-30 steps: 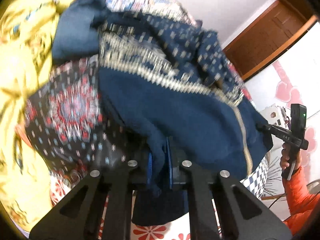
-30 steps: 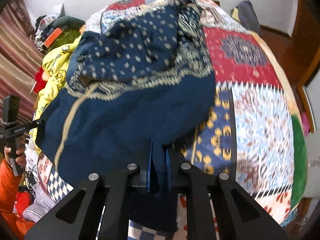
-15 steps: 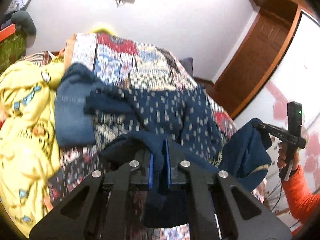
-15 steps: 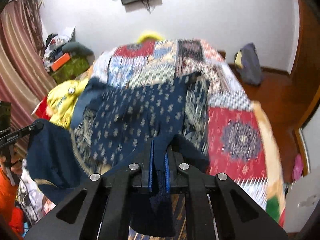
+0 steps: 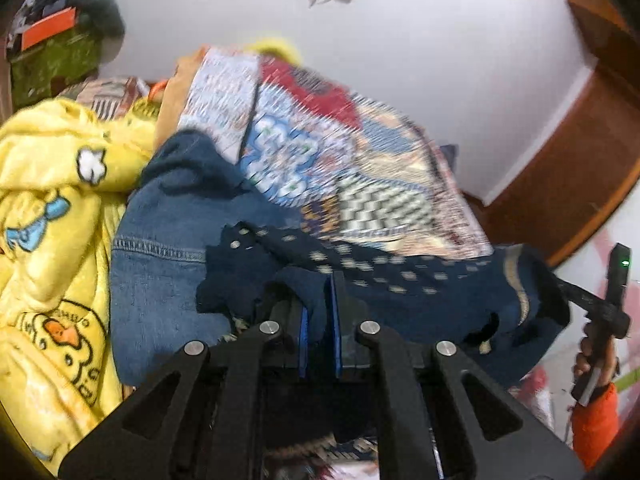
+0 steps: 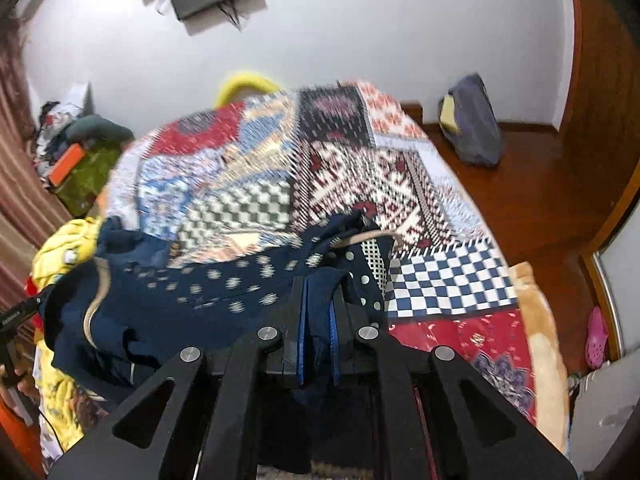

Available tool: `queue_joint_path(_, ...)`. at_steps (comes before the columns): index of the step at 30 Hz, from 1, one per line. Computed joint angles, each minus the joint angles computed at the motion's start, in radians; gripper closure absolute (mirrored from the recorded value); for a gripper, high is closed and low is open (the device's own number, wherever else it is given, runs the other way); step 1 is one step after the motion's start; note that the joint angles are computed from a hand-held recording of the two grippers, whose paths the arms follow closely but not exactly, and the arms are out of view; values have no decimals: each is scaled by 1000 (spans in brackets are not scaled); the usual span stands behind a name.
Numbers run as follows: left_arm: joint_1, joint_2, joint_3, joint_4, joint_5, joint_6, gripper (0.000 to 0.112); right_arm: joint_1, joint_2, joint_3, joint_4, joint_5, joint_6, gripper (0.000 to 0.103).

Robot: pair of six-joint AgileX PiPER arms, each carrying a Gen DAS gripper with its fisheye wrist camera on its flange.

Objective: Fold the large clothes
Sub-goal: 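Fold the hem over the hoodie body with both grippers and release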

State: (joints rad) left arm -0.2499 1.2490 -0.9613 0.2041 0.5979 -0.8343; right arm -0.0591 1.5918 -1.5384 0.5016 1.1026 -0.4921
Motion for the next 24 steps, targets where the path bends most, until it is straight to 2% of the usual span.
queue_joint_path(6, 121, 165, 54, -283, -127, 264, 103, -3, 95, -2, -2, -25, 2, 93)
queue_joint_path(8, 113, 187, 55, -285, -134, 278, 103, 7, 90, 12, -54, -70, 19, 85)
queue_joint_path(9, 94, 198, 45, -232, -122, 242, 103, 8, 77, 28, -93, -104, 26, 85)
queue_joint_path(12, 40, 200, 9, -82, -59, 139, 103, -5, 68, 26, -187, -128, 77, 81)
queue_joint_path(16, -23, 164, -43, 27, 58, 85, 100, -109, 40, 14, -111, -56, -6, 81)
queue_joint_path(22, -125, 70, -128, 127, 208, 24, 95, -172, -108, 85, -43, 2, -169, 81)
queue_joint_path(23, -155, 57, -144, 159, 235, -6, 93, -169, -130, 97, -38, 7, -188, 81)
queue_joint_path(24, -176, 54, -158, 186, 255, -32, 84, -155, -152, 107, -38, 11, -202, 81)
